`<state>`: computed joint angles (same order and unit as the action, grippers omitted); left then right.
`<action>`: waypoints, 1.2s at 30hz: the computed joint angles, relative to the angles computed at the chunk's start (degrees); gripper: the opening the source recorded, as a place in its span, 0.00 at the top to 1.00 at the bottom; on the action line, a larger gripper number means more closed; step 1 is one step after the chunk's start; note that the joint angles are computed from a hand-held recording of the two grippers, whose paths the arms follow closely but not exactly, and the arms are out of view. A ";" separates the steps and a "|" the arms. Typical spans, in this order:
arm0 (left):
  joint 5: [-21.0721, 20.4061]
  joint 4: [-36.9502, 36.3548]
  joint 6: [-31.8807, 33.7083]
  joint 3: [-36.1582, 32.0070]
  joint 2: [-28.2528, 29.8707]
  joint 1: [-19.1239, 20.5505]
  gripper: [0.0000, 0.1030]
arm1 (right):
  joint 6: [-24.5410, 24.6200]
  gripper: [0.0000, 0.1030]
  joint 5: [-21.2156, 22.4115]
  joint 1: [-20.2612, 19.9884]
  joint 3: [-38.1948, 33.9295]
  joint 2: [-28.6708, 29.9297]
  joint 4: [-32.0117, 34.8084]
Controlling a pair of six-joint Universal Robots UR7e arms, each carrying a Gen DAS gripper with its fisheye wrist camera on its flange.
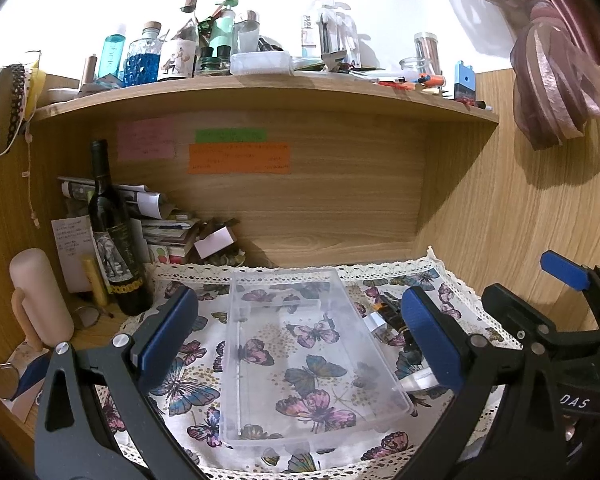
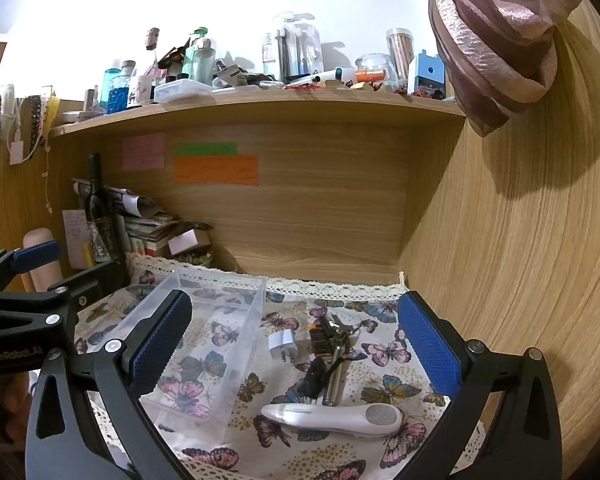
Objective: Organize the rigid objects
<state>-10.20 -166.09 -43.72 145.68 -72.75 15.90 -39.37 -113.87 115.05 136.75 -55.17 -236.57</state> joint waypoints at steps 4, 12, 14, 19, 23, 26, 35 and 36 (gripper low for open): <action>0.11 0.18 -0.21 0.08 -0.24 0.07 0.00 | 0.24 0.00 0.23 -0.01 0.03 -0.13 0.32; 0.04 -0.16 0.03 0.18 -0.22 0.07 0.00 | -0.08 0.00 -0.03 0.35 -0.13 0.03 0.18; 0.01 -0.27 0.02 0.20 -0.20 0.05 0.00 | -0.04 0.00 -0.09 0.37 -0.18 0.03 0.33; 0.07 -0.12 -0.14 0.21 -0.14 0.03 0.00 | 0.02 0.00 -0.24 0.38 -0.20 0.14 0.29; -0.53 -2.00 0.96 0.19 -0.03 0.69 0.00 | 0.27 0.00 -0.62 0.43 -0.58 0.25 1.15; -1.77 -1.81 1.27 -0.11 -0.77 1.86 0.00 | 0.12 0.00 -1.02 0.32 -0.93 0.43 1.98; -9.24 -4.23 3.96 -0.42 -2.92 8.63 0.20 | 3.99 0.00 -3.56 -2.85 -1.07 0.29 7.37; -10.17 -4.12 3.92 -0.52 -3.28 9.60 0.23 | 4.70 0.00 -4.29 -3.29 -1.05 0.27 8.17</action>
<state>-20.37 -170.21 -39.79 145.16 -76.03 25.50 -34.67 -118.16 111.77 135.71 -54.90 -228.40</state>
